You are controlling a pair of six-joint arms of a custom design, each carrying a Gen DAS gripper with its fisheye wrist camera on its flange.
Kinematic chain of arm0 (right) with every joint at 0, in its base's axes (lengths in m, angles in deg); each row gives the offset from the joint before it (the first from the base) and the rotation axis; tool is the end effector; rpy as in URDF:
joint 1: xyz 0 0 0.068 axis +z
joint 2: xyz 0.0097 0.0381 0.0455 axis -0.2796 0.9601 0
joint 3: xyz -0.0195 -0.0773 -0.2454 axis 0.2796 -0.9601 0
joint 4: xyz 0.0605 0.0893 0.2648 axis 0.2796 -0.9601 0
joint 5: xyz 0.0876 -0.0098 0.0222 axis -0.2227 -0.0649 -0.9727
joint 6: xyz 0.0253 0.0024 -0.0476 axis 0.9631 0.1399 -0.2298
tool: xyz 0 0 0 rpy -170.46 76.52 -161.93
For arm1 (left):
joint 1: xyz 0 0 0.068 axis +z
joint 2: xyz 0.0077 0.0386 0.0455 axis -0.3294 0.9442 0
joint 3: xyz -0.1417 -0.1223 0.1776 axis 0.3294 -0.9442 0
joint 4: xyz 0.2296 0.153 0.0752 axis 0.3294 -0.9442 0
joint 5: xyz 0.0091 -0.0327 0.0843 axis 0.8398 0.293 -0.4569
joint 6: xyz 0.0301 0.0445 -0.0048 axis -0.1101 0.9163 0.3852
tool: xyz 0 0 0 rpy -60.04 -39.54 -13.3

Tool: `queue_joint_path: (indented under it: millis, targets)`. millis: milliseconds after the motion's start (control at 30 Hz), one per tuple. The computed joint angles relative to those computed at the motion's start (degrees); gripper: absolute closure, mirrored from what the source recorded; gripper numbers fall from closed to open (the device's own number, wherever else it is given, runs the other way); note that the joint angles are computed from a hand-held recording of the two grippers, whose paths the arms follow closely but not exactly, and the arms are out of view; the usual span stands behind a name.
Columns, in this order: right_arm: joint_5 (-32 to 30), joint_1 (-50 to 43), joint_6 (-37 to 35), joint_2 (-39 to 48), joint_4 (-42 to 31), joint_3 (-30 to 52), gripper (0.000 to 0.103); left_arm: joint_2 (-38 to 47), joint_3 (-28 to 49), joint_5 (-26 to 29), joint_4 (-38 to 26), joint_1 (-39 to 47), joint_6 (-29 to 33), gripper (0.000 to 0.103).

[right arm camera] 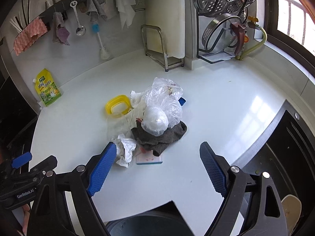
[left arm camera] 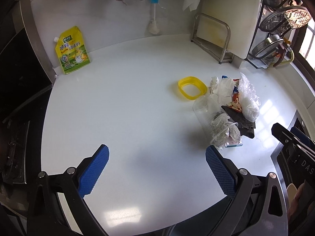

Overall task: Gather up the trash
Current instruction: 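Reach both tools toward the trash pile on the counter, then grasp the clear plastic bag with the right tool while the left tool approaches the clear cup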

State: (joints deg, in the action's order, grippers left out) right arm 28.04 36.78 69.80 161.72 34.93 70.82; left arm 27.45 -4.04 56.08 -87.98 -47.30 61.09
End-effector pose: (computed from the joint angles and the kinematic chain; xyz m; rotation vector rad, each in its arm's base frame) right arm 0.1856 0.2119 0.1756 0.4866 2.3837 0.0092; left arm 0.2446 -0.1246 0.1846 0.2968 2.5292 -0.0898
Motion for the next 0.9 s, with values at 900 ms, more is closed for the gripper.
queue_joint_path:
  millis: [900]
  targets:
    - [-9.9,-16.6,-17.6,18.1,11.4,7.6,0.061,7.3,-0.7,1.4,4.7,0.3,1.5,0.006]
